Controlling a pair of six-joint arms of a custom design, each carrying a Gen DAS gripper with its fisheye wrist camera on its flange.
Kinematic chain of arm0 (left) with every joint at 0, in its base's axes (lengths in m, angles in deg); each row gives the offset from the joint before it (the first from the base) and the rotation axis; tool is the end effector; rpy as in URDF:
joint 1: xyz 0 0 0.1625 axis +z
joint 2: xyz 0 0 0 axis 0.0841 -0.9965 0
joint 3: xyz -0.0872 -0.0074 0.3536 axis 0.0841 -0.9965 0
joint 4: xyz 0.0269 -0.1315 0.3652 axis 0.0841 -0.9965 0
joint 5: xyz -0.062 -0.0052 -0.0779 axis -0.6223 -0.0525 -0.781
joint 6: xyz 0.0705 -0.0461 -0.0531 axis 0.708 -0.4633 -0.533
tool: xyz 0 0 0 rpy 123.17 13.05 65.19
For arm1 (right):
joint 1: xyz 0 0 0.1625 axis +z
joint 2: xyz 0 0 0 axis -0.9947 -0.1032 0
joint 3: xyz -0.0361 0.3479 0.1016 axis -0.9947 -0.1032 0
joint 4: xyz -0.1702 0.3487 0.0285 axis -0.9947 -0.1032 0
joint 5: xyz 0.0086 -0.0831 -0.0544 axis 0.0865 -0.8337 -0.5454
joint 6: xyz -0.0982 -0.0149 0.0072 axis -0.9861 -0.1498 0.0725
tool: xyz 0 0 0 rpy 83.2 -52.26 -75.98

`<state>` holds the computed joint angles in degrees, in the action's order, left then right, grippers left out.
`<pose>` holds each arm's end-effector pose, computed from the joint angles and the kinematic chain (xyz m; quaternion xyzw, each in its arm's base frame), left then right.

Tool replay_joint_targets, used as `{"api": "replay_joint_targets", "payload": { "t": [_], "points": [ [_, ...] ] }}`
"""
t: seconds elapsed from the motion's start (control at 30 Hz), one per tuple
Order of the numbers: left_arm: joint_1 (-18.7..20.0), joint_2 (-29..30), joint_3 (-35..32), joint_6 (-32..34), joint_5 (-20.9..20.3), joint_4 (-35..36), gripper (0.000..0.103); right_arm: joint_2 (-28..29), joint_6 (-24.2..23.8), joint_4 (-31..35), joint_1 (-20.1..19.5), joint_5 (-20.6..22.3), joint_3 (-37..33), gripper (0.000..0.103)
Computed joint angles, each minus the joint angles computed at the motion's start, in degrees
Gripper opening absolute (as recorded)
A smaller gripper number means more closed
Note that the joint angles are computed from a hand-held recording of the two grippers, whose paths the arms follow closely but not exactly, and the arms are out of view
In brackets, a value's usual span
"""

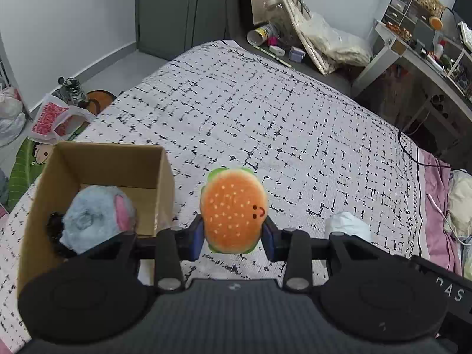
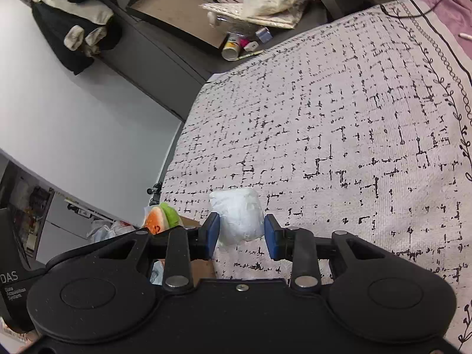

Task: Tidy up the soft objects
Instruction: 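Carry the white cloth and burger squishy over the box with both tools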

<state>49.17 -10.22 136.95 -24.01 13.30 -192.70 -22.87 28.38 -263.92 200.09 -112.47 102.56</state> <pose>-0.0941 -0.4754 0.2768 0.1048 0.9126 -0.2733 0.2855 0.3018 -0.4190 0.0287 -0.0595 -0.9217 0.3764 0.0724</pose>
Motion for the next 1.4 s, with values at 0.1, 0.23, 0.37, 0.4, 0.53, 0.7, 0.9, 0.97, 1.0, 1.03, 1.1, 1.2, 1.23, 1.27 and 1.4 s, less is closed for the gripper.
{"api": "replay_joint_targets", "payload": {
  "t": [0.1, 0.23, 0.37, 0.4, 0.53, 0.7, 0.9, 0.97, 1.0, 1.03, 1.1, 1.2, 1.23, 1.27, 1.4],
  "points": [
    [-0.9, -2.1, 1.1, -1.1, 0.7, 1.0, 0.039, -0.2, -0.8, -0.3, 0.8, -0.1, 0.2, 0.032],
    [-2.0, -5.3, 2.3, -2.3, 1.5, 2.4, 0.038, -0.3, -2.2, -1.0, 2.2, -0.4, 0.4, 0.032],
    [-2.7, -8.3, 3.0, -3.6, 2.5, 4.4, 0.039, 0.0, -4.1, -1.5, 3.2, -0.6, 0.3, 0.032],
    [-2.9, -9.0, 3.0, -4.1, 2.8, 5.0, 0.038, 0.0, -4.5, -1.4, 3.5, -0.5, 0.2, 0.032],
    [-3.6, -12.3, 3.0, -4.9, 3.5, 7.6, 0.039, 0.4, -5.7, -1.3, 4.1, -0.1, -0.2, 0.032],
    [-4.0, -15.2, 2.1, -4.7, 4.4, 9.9, 0.039, 1.5, -6.5, -0.7, 5.0, -0.4, -1.8, 0.032],
    [-2.8, -16.5, 0.5, -2.2, 4.6, 9.8, 0.039, 2.9, -7.9, -0.4, 6.4, -1.4, -3.4, 0.032],
    [-2.1, -16.6, 0.1, -0.9, 4.1, 9.2, 0.039, 3.5, -9.0, -0.9, 7.0, -1.8, -3.9, 0.032],
    [-1.8, -16.6, 0.0, -0.6, 4.0, 8.8, 0.039, 3.8, -9.6, -1.3, 7.3, -2.0, -4.2, 0.032],
    [-1.4, -16.6, -0.2, -0.3, 4.0, 8.6, 0.039, 4.2, -10.1, -1.5, 7.7, -2.3, -4.6, 0.032],
    [-0.5, -16.5, -0.6, 0.4, 3.8, 8.0, 0.039, 4.8, -11.0, -2.2, 8.2, -2.6, -5.1, 0.032],
    [1.1, -16.2, -1.4, 2.0, 3.1, 6.8, 0.039, 5.5, -12.3, -2.3, 8.8, -3.1, -5.8, 0.032],
    [1.8, -15.9, -1.8, 2.6, 2.6, 6.2, 0.039, 5.6, -12.8, -2.2, 9.0, -3.4, -6.1, 0.032],
    [2.6, -15.6, -2.2, 3.0, 2.1, 5.9, 0.039, 5.8, -13.2, -2.2, 9.1, -3.7, -6.5, 0.032],
    [5.6, -13.9, -3.9, 4.5, 0.6, 3.9, 0.039, 6.1, -13.5, -1.9, 9.2, -3.9, -7.6, 0.032]
  ]
}}
